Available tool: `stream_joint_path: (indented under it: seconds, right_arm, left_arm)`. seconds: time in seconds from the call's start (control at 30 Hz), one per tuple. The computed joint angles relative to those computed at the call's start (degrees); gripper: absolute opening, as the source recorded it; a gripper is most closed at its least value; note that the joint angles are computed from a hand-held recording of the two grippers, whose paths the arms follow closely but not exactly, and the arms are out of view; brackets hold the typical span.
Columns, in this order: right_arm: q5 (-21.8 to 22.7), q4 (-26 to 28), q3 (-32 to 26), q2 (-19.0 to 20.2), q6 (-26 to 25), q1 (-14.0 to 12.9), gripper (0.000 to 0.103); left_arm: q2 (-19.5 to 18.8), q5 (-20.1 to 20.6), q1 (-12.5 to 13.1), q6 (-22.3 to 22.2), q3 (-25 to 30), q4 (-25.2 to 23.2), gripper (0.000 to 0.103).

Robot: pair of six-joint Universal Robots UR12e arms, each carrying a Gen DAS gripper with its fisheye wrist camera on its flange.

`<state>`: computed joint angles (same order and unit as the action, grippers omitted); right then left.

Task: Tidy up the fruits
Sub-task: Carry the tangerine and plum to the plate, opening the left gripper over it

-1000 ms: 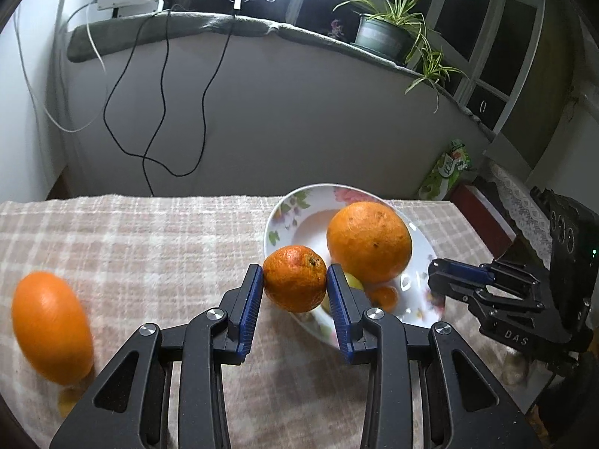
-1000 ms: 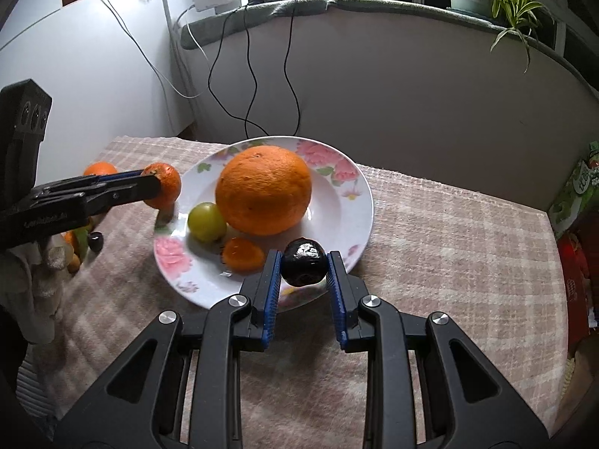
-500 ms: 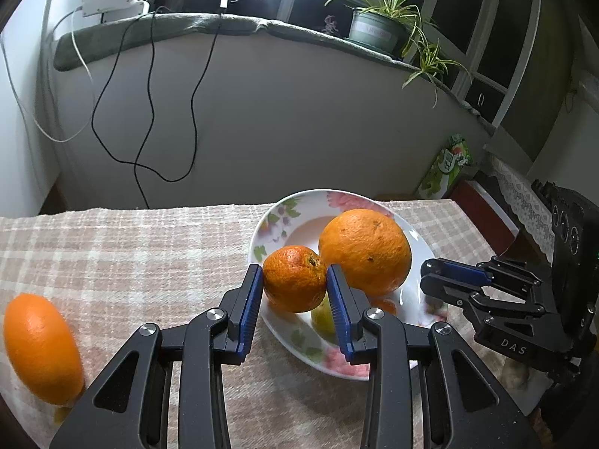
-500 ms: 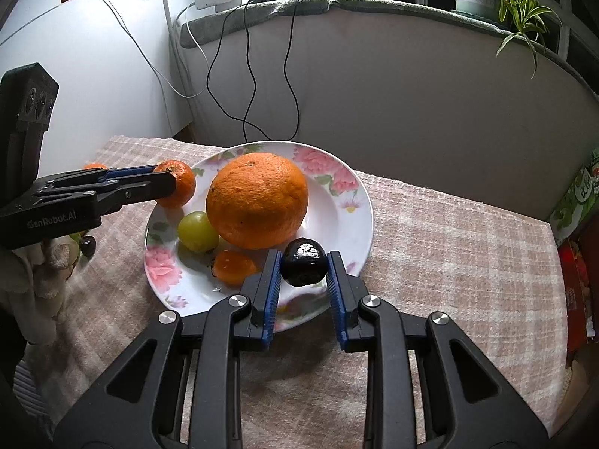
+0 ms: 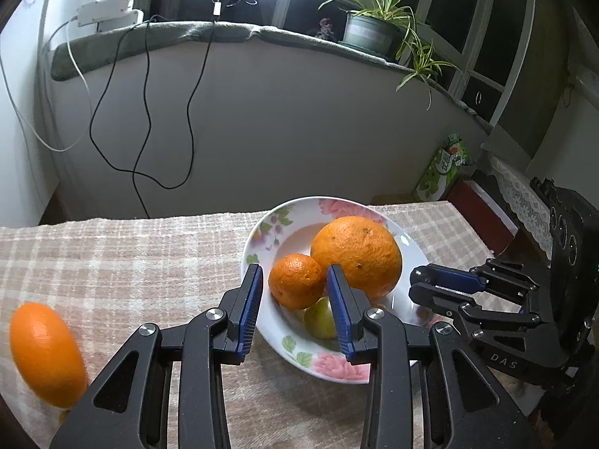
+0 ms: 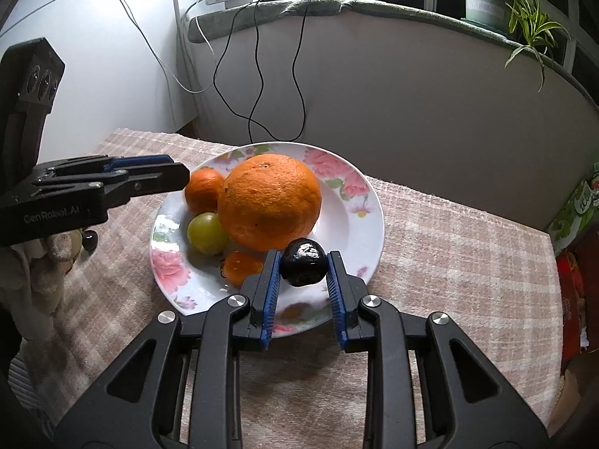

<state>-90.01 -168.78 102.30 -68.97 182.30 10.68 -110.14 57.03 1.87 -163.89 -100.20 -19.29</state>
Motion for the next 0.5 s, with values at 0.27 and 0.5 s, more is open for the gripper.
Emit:
stream_joint_path:
  seconds: [0.27,0.5]
  right_arm:
    - [-1.6,-2.6,0.8,-0.7,-0.4,0.7,0.072]
    - [-2.9,-3.4,1.3,-1.6,-0.5,1.3,0.081]
  left_arm:
    - [0.6,-0.4,0.4,-0.5,-0.5,0.3,0.038]
    - [1.8,-1.2,1.1,-1.3,-1.4,0.7,0.044]
